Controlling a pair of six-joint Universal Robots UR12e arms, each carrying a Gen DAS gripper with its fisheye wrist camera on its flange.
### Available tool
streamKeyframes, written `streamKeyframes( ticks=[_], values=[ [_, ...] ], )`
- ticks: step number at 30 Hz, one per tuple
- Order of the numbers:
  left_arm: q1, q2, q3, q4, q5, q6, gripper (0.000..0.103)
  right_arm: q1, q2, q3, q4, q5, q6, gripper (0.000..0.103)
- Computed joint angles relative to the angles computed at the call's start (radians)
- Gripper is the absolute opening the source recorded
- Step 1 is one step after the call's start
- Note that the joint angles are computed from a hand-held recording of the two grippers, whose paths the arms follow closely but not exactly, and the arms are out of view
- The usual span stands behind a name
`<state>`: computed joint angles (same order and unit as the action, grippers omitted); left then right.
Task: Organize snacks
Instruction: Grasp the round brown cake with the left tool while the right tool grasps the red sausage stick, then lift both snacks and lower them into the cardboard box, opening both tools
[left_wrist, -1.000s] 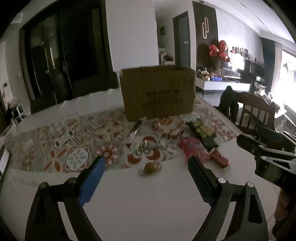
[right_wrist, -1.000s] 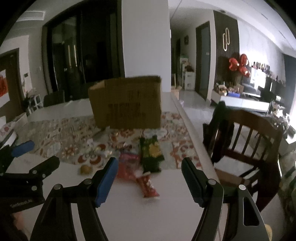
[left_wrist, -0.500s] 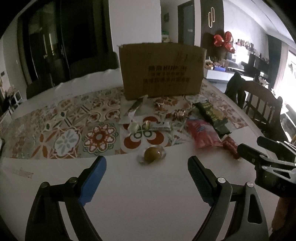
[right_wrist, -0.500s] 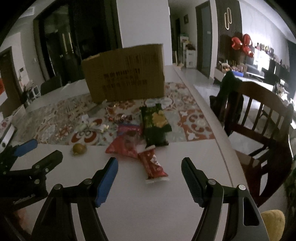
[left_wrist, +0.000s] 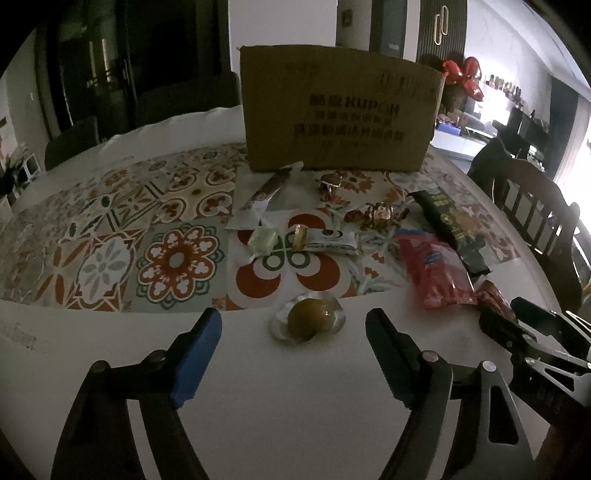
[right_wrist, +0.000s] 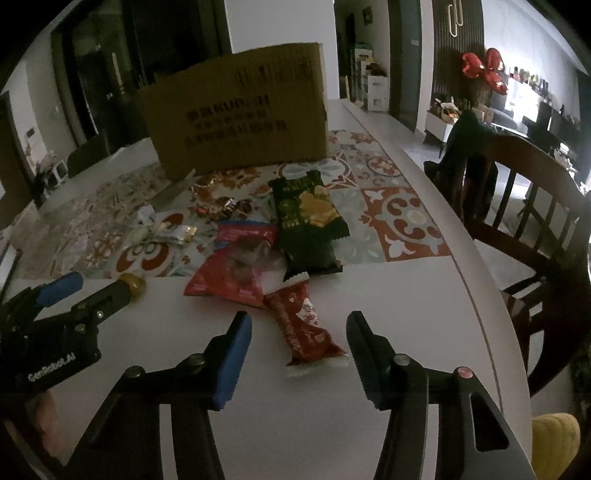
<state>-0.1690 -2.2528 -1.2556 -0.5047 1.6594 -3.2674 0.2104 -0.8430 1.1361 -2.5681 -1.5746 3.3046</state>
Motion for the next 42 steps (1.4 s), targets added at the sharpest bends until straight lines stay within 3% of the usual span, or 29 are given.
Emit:
streamKeyframes(
  ticks=[10,18,31,42],
  values=[
    [-0.002,-0.025,0.034,-0.029,0.010,-0.014,0.071,-0.001,0.009,-0.012,0.011,-0.004,0.002,0.039],
    [-0.001,-0.030,0.040,-0.039,-0.009,0.000,0.047,-0.003,0.010,-0.010,0.001,0.007,-0.002,0.028],
    [-0.008,-0.013,0.016,0.001,-0.009,0.025,0.045,-0.010,-0.001,0.011,-0.018,0.046,0.022,0.026],
    [-0.014,0.030,-0.016,0.057,-0.025,0.038,0.045,-0.014,-0.028,0.045,-0.101,0.073,0.025,0.025]
  ],
)
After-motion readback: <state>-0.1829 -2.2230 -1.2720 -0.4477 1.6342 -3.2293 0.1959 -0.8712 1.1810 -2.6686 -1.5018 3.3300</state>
